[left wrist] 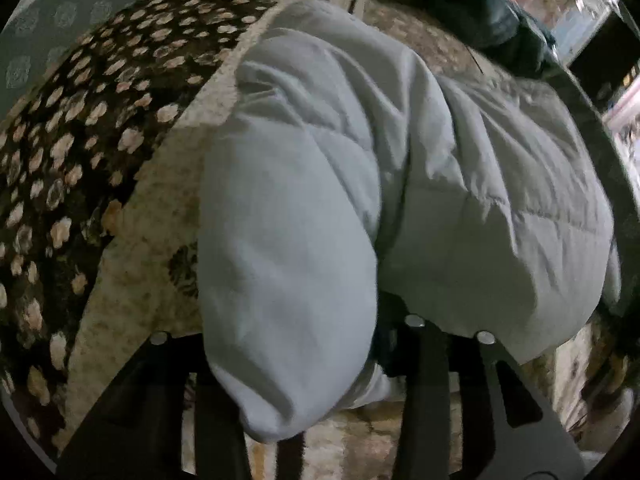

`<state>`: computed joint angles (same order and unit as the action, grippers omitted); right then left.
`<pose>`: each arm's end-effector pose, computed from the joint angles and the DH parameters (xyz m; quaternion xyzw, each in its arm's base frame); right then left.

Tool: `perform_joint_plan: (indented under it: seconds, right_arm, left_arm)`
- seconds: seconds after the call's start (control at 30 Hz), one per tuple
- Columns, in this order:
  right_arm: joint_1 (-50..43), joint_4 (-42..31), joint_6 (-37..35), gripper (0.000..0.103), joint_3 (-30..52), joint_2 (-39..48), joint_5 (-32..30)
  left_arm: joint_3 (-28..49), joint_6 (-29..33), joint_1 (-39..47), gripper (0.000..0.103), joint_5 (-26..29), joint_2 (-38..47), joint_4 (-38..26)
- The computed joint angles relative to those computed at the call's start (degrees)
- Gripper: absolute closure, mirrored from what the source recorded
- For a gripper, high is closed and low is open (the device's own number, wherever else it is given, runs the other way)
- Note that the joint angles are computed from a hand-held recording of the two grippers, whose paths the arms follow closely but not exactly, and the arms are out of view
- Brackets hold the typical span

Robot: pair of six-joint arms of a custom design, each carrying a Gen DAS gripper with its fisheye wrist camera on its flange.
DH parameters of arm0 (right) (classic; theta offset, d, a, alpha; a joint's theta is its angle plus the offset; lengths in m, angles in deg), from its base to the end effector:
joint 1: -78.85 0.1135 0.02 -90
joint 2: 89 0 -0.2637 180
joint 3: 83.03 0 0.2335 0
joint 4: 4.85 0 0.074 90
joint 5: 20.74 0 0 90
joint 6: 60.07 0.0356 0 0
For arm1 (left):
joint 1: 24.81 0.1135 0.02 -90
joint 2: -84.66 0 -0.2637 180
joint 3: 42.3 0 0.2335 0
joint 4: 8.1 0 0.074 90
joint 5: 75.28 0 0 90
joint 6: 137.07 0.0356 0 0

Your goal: Fold large clothes

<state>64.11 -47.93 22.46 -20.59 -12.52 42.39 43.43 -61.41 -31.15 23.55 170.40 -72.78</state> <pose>0.2384 -0.0461 0.2244 -0.0065 0.9352 0.1657 0.3130 0.2783 -0.0364 0.2777 -0.0510 0.9716 -0.1131 0.2014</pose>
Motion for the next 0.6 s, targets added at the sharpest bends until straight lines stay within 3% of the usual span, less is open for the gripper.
perform_joint_plan:
  seconds: [0.07,0.1,0.23,0.33,0.4,0.53,0.6]
  right_arm:
    - [-1.0,-4.84,0.44,0.06,2.96,0.38,-0.42]
    - [1.33,-5.07,2.36,0.057,4.54,0.94,-0.13]
    - [5.57,-7.22,4.76,0.049,2.44,-5.11,4.48]
    - [4.55,-8.45,4.66,0.049,2.8,-7.22,6.47]
    - [3.92,-8.32,6.4,0.049,1.71,-9.77,7.7]
    - [5.92,-5.57,11.5,0.049,-0.07,-13.33,11.54]
    - [5.56,-4.5,13.15,0.049,-0.24,-14.48,13.03]
  left_arm:
    - [0.22,-0.54,2.24,0.053,1.72,-0.4,-1.63]
    - [1.17,-1.82,1.64,0.045,0.4,-0.04,-2.61]
    - [3.55,-3.18,-3.21,0.031,-7.89,-1.95,-6.79]
    - [3.98,-2.49,-5.24,0.021,-13.53,-3.68,-7.23]
    - [3.76,-2.29,-4.75,0.021,-16.36,-4.39,-6.94]
    - [3.76,-4.97,-2.72,0.019,-13.66,-2.24,-5.52]
    - [-2.39,-0.18,1.09,0.019,-13.96,-6.73,-4.59]
